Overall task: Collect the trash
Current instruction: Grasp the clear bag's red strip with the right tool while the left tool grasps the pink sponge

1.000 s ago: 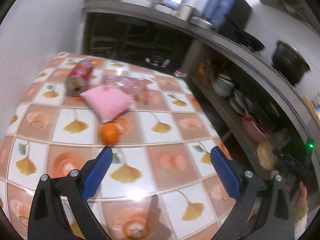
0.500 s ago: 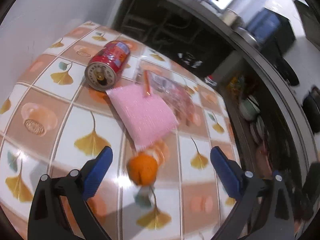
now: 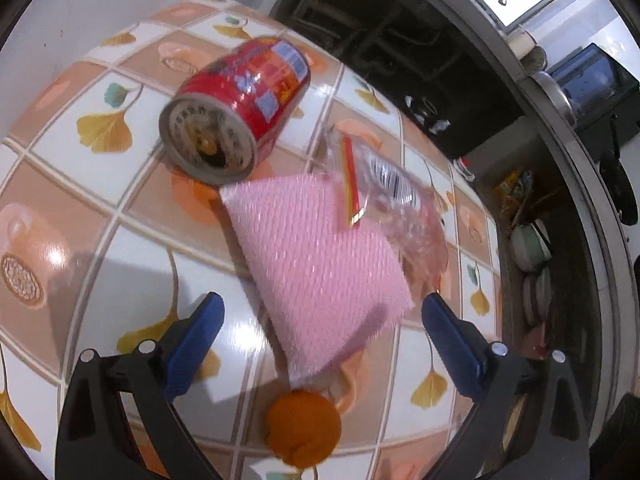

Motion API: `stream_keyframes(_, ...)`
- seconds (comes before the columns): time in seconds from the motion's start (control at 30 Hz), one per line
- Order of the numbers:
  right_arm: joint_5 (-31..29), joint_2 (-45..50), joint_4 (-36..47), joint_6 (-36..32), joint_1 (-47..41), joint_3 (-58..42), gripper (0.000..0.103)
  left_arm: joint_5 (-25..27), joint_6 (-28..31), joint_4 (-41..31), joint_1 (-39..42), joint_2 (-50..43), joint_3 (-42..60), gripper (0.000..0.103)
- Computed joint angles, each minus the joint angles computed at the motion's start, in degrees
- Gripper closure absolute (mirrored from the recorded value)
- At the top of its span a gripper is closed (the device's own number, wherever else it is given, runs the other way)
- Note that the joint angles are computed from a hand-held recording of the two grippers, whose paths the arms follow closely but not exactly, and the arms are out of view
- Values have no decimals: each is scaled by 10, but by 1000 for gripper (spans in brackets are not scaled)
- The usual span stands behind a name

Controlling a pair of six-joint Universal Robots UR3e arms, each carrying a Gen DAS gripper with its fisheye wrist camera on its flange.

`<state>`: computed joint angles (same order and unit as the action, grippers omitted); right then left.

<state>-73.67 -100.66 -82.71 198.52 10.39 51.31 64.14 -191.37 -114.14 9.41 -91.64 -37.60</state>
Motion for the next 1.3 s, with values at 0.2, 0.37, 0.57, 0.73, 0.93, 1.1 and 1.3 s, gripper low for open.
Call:
stream_keyframes(0.2,0,-8,-13,20,9,29,8,84,-57,12,-66,-69,80,6)
stream_keyframes(0.37,-3,-5,-6,15,0,14,8,173,-53,18,-122,-109,125,6)
stream_keyframes(0.57,17,73,8,-33,-13,-81,11,162,-26,51,-103,-68,58,6)
stream_keyframes(0.73,114,154,64,-46,-66,-145,26,140,-8,61,-81,-42,22,8)
stream_keyframes(0.93,171,238,77,12,-98,-186,43,132,8,70,-73,-27,1,11)
stream_keyframes(1.1,159,305,85,49,-87,-237,52,131,16,78,-72,-20,-11,12)
stream_keyframes(1.3,183,309,40,82,-90,-187,70,126,21,86,-68,-9,-27,12)
